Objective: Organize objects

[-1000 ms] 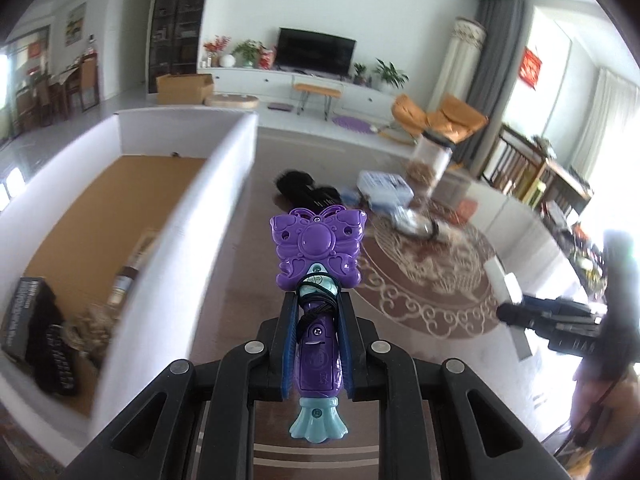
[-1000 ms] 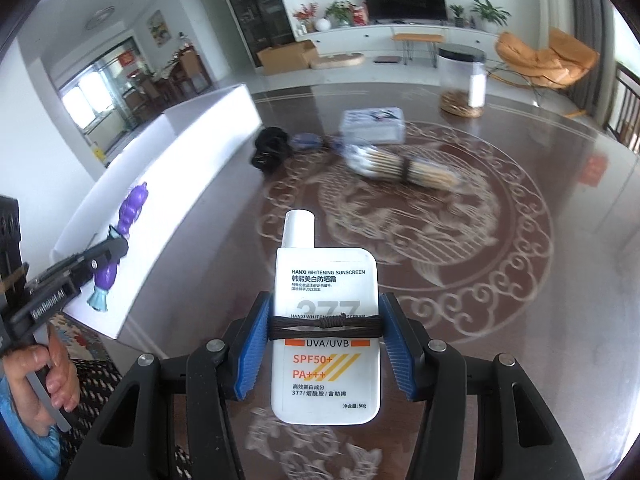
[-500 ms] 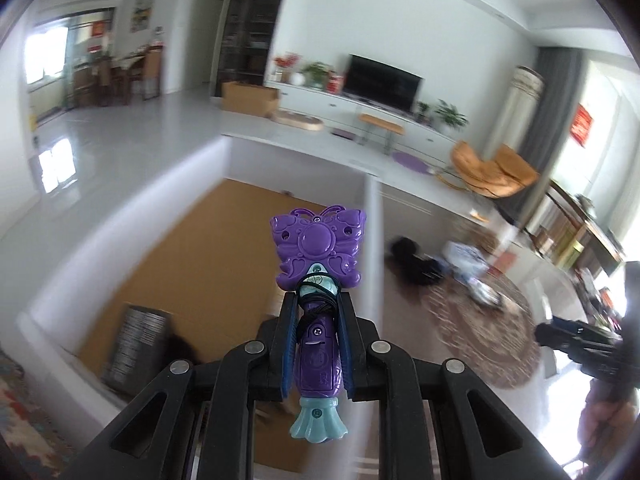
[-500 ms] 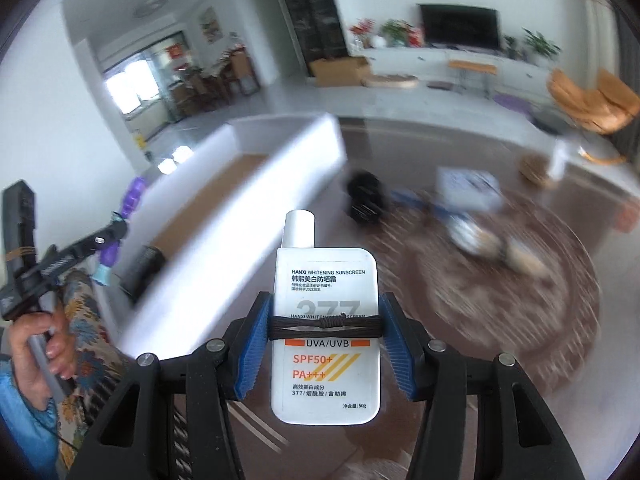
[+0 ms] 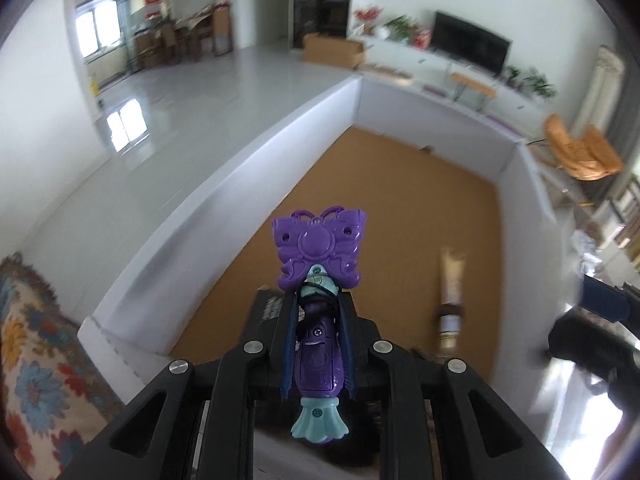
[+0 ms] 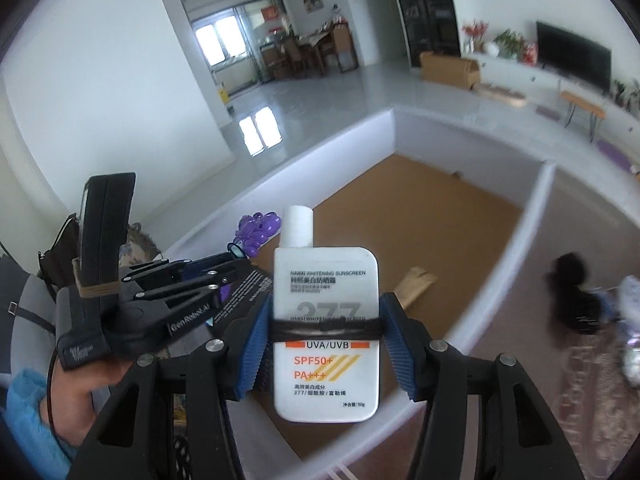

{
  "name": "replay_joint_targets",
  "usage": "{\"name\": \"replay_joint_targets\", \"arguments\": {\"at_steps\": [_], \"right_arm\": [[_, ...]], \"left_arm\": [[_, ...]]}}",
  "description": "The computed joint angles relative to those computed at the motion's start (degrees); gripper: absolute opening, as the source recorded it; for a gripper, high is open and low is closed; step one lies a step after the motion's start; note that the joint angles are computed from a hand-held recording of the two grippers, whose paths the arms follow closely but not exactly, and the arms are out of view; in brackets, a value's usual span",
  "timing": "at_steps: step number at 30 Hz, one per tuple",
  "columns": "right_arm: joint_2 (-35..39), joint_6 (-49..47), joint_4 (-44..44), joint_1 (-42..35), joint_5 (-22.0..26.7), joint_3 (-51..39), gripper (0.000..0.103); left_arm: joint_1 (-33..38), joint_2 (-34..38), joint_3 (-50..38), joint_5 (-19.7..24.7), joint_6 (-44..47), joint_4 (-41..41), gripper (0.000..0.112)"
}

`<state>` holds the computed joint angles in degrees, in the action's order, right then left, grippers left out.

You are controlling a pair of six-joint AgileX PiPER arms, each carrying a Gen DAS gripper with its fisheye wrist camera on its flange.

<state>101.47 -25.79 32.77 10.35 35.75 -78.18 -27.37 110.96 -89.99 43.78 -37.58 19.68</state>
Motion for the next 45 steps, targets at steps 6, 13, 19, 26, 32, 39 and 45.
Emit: {"name": "replay_joint_targets", "arguments": {"at_steps": [6,13,19,26,32,39,45], "right_arm": [[-0.1,-6.7,7.5,-2.7,-2.3,3.4,0.084],[-11.5,-25.0,16.3,-15.6,-12.3,22.7,0.096],[-12.7,-46.2,22.4,-37.0,-18.4,36.5,0.096],[-8.2,-71.6,34.9,-59.5,-16.8,40.2,0.096],[-5.3,-78.0,39.0,-67.8,-12.6,39.8,0.097],[-5.5,-80.6,43.2,-64.1,-17.1,40.6,0.103],[-6.1,-80.7,42.7,-65.0,-16.4,41.4,0.103]], "left_arm": [[-2.7,-4.5,7.5,-3.8,-8.5,6.9,0.075],[-14.9,-5.8,6.1,-2.2,-14.9,12.5,0.083],[-25.0,0.5,-5.4,2.3,-15.5,14.0,0.091],[-30.8,8.7,-17.2,6.5,-13.5,11.7,0.091],[-33.9,14.1,-22.9,7.7,-14.2,9.6,0.091],[-35.5,27.5,-35.9,11.3,-7.4,2.5,0.091],[-36.1,36.6,-47.5,16.0,-6.0,0.4,0.091]]}}
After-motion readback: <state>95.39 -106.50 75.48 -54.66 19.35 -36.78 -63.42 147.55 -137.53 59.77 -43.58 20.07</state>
